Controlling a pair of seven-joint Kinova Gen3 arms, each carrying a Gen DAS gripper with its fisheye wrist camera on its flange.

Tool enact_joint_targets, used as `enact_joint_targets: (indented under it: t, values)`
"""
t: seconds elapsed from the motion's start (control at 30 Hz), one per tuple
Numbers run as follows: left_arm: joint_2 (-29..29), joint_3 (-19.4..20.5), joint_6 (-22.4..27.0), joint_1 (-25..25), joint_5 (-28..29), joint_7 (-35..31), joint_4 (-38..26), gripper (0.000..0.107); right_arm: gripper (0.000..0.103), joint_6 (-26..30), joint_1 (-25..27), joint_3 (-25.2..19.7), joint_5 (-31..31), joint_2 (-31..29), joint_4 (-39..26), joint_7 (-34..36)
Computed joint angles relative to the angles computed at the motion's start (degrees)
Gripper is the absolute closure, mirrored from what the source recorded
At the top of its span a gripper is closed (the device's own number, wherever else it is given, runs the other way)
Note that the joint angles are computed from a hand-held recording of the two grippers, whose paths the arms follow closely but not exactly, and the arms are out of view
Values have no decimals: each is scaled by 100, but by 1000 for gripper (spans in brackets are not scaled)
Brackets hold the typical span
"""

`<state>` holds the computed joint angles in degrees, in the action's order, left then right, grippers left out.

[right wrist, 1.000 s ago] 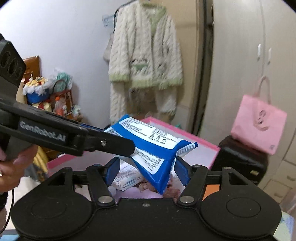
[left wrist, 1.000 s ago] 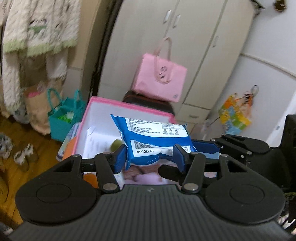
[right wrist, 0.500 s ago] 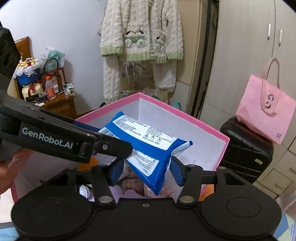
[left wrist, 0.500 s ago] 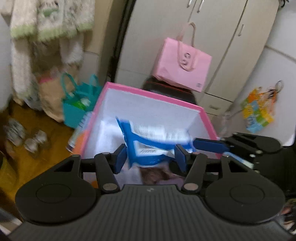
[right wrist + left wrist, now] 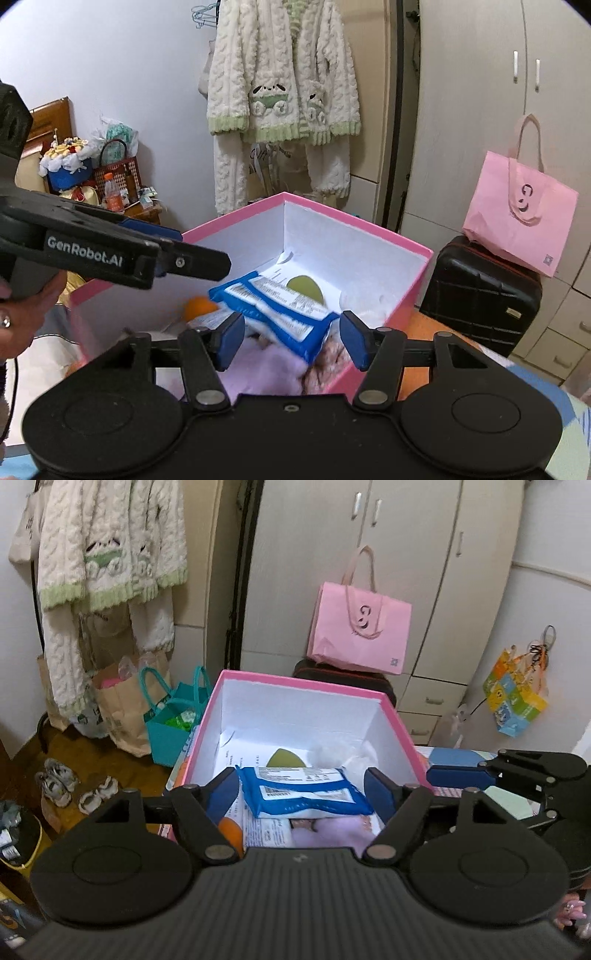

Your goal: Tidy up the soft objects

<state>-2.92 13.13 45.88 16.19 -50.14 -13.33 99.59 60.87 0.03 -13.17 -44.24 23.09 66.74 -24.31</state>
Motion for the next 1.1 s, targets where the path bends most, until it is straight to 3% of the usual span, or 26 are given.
enact_joint_targets:
  t: [0.3,0.5,0.6,0.97,1.1]
  values:
    - [-265,449,411,230,-342,417,162,23,40,-789,434,235,-955,-976,1373,706]
    - [-508,724,293,289,-323,419,305,20,34,-761,496,588,-1372,-1379,1847,1065]
    - [-589,975,397,292,-459,620,372,20,34,-451,612,763,-1652,-1492,2013,1599]
    - [-614,1780,1345,879,-1337,1533,507,15,29,7,863,1404,-2338,-1943,2604,2322]
    - [-377,2136,2116,1248,-1865,1884,466,11,22,20,921,1598,-2532,-2103,2867,2430]
